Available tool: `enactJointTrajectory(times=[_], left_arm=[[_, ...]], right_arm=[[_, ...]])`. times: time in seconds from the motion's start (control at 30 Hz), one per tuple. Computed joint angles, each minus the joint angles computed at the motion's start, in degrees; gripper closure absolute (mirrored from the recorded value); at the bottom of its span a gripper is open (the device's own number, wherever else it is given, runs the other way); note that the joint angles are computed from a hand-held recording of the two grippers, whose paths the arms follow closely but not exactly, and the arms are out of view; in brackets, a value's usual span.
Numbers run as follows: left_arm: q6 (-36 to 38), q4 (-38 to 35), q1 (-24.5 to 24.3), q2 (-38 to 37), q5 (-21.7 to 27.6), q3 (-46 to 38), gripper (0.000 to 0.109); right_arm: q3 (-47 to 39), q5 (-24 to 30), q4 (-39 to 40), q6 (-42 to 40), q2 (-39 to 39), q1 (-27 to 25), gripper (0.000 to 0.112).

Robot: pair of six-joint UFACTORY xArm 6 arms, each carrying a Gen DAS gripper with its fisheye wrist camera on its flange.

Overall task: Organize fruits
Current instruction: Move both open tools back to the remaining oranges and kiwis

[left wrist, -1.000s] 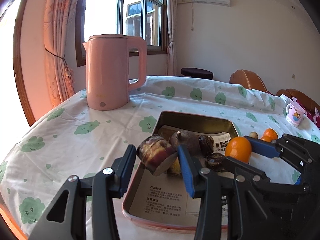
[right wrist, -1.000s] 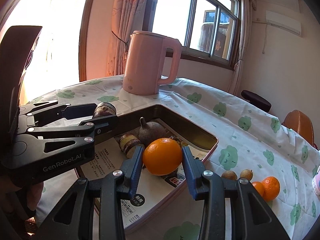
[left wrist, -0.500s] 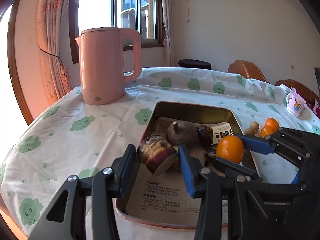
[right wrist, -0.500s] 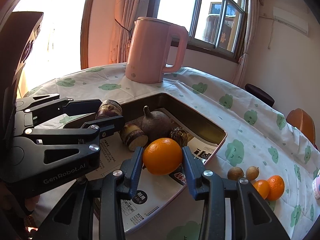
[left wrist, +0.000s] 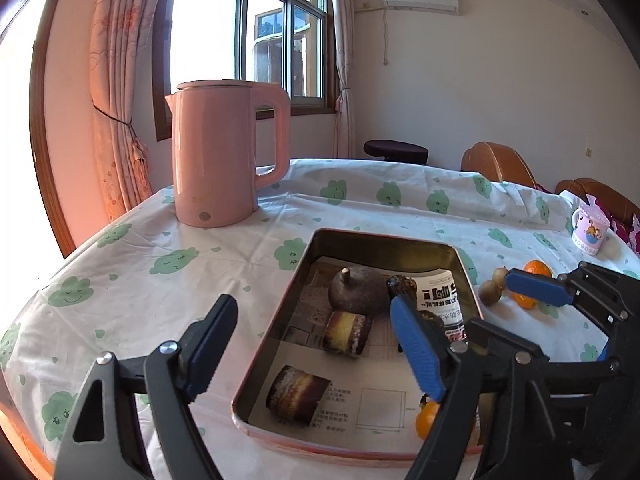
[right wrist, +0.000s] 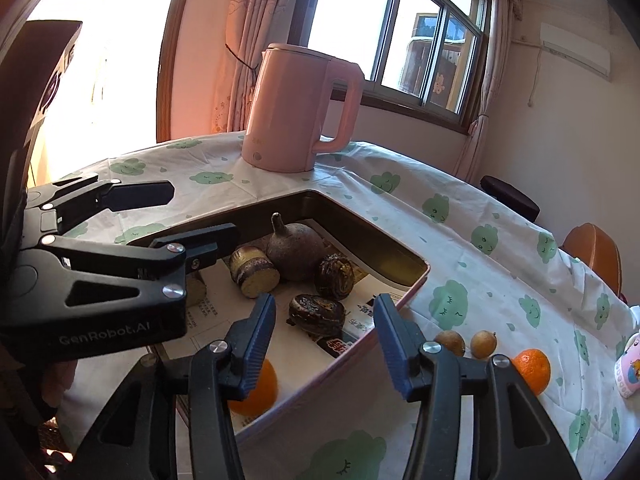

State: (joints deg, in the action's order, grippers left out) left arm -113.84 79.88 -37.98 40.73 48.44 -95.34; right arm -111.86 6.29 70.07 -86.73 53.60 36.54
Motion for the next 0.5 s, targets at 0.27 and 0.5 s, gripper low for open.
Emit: enactJointTrajectory(times=[0.27, 0.5], left_arm=[[-0.16, 1.52, -1.48, 4.08, -0.66, -6.94, 0.016], [7.99, -1.33, -2.37, 10.24, 0.79, -17.81, 0.011]], right_arm=[[0.52, -3.59, -1.52, 4.17, -0.32, -6.18, 0.059], [-2.65, -2.57, -24.07, 25.74, 3.87, -8.88, 0.059]])
